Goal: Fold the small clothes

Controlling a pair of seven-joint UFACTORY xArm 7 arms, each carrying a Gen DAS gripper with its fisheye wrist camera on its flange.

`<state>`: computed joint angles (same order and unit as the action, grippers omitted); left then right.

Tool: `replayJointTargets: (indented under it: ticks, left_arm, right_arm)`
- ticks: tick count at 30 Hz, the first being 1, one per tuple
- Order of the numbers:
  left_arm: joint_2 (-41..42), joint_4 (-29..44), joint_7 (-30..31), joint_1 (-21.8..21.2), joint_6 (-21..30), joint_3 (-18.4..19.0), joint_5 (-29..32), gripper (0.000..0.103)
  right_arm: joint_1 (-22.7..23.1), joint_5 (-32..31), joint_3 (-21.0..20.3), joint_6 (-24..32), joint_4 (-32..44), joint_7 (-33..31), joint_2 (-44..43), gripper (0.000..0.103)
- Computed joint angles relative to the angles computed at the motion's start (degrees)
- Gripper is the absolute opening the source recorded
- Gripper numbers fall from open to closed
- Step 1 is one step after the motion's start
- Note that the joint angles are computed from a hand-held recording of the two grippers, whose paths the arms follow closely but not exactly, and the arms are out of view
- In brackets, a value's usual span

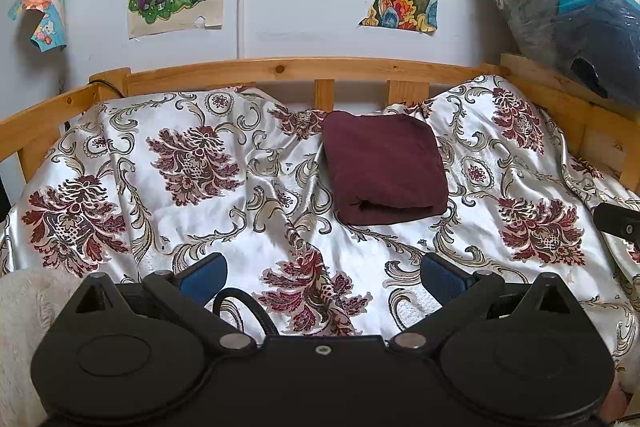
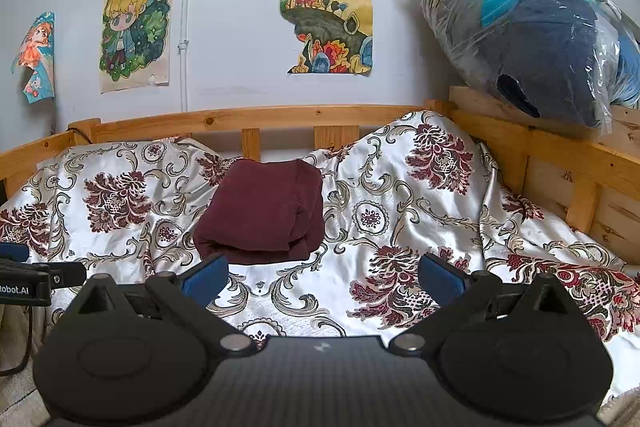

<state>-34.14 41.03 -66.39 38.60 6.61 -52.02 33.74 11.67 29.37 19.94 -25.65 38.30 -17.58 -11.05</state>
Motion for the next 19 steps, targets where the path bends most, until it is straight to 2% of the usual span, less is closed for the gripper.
replayJointTargets:
  ticks: [19]
  left_arm:
    - [-0.24, -0.01, 0.48, 0.28, -0.14, -0.46, -0.80, 0.102]
  right_arm:
    - [-0.11, -0.13, 0.00, 0.16, 0.03, 0.04, -0.07, 0.103]
